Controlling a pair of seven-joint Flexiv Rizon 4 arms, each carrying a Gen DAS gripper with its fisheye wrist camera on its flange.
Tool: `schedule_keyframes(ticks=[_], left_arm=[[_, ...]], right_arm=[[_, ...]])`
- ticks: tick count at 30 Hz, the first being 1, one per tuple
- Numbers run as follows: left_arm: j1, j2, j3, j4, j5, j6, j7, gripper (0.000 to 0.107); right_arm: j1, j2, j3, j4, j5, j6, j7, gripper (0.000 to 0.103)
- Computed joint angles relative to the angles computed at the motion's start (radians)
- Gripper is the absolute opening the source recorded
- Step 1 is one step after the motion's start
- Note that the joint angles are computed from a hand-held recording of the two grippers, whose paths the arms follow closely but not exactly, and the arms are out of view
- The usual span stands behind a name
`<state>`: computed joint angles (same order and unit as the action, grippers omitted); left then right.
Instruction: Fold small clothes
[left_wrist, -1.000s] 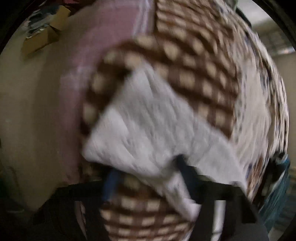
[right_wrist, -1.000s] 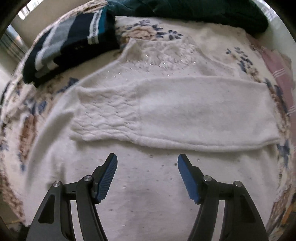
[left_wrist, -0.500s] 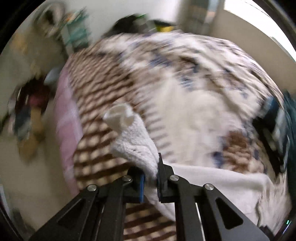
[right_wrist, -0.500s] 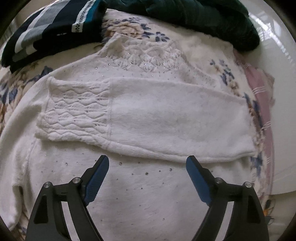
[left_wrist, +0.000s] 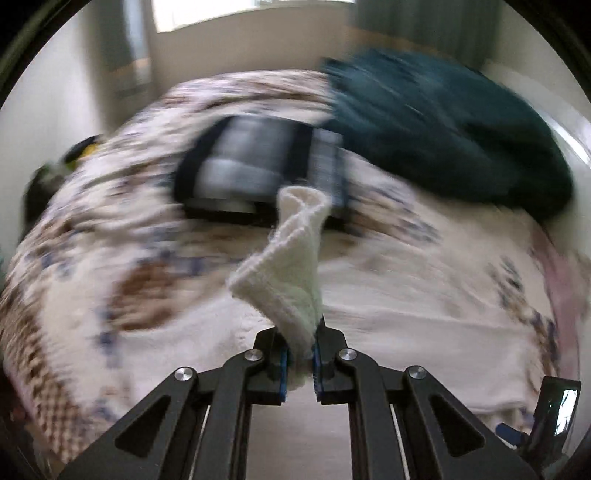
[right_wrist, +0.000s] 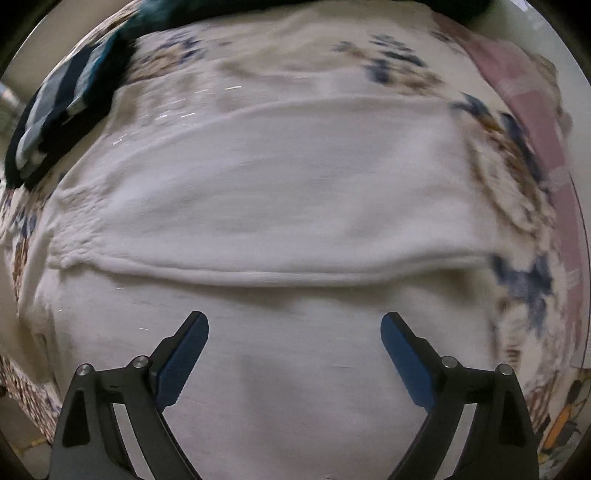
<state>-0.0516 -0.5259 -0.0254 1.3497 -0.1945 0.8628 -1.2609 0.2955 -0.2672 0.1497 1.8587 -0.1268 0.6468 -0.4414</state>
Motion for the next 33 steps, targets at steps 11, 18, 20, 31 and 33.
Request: schedule_keyframes(ticks=[11,18,20,31,33], left_arm=[[-0.217,-0.069,-0.095,-0.03,0.035,-0.094,0.078,0.008],[-0.23,-0.137,-0.1,-0.117,0.002,-0.278,0.073,0.029],[-0.198,-0.115,-0.113,-0.091,-0.059,-0.263,0.068,0.064],[-0.071,-0.087,0.078,-0.124,0.073,-0.19,-0.164,0.091],[-0.054,-0.11,0.112,-0.154,0.135,-0.201,-0.217,0.091]], right_arm=[[-0.124,0.203,-0.03,0.23,0.014,-0.027,-0.037,0.096],[-0.182,0.268,-0.047,0.283,0.101,0.037,-0.123,0.096],[-0.199,0.282,-0.058,0.28,0.13,0.044,-0.146,0.096],[-0.248,0.114,-0.088,0.082,0.44,0.234,-0.324,0.08],[-0.253,0.022,-0.067,0.001,0.466,0.212,-0.378,0.069]])
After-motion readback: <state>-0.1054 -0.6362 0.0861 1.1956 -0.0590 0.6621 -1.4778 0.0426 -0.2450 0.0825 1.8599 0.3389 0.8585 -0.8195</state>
